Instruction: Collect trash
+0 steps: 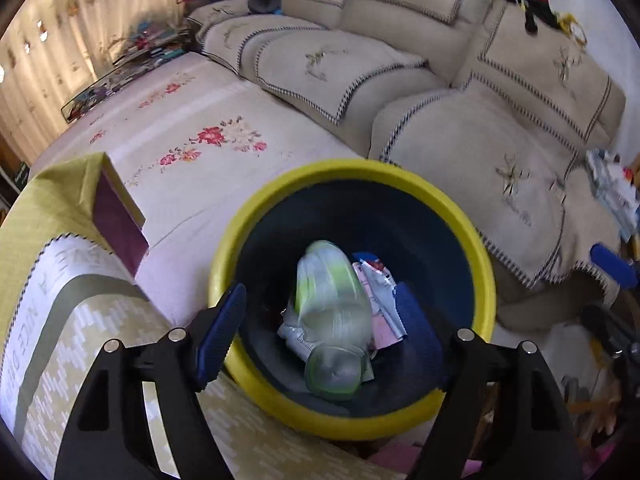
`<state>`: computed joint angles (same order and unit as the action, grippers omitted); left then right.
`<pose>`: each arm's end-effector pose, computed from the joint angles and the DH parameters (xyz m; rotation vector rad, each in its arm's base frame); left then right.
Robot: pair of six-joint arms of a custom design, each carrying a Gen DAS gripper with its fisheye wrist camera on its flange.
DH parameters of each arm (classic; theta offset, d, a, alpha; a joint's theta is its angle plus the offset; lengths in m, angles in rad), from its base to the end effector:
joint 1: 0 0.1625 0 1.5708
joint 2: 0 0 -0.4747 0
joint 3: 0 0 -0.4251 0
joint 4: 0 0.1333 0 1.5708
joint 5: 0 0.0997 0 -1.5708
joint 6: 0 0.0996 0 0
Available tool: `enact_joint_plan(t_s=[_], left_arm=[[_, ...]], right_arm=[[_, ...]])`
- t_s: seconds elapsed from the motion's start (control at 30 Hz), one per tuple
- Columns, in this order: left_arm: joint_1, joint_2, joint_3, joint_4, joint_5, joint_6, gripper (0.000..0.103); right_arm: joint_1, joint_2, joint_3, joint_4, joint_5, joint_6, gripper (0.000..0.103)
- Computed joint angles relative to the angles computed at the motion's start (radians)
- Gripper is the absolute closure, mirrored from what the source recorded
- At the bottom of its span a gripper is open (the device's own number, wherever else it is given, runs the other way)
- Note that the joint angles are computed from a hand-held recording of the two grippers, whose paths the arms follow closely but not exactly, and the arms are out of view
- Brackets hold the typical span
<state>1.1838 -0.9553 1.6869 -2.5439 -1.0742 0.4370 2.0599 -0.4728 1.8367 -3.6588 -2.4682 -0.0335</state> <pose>-0.0999 -0.7240 0.2049 0.9769 2.4370 -0.3017 0.3430 -0.5264 -0.0178 0.1817 -2.2404 1.0563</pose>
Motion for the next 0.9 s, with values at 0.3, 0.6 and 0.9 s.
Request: enact_joint_plan(t_s=[0.3, 0.6, 0.9], left_arm=[[0.020, -0.301, 0.236, -0.325, -0.066, 0.052, 0.005], [0.054, -0.658, 0.475, -0.489, 0.045, 0.105, 0.005], [0.061, -0.999, 0.624, -0.483, 0.194, 0.077, 0.005]], right_arm=[[0.033, 0.037, -0.033, 0.054, 0.038, 0.026, 0.030], [0.138, 0.115, -0.120, 0.073, 0.059, -0.025, 0.022], [0.266, 0.157, -0.177, 0.034, 0.034, -0.131, 0.012]])
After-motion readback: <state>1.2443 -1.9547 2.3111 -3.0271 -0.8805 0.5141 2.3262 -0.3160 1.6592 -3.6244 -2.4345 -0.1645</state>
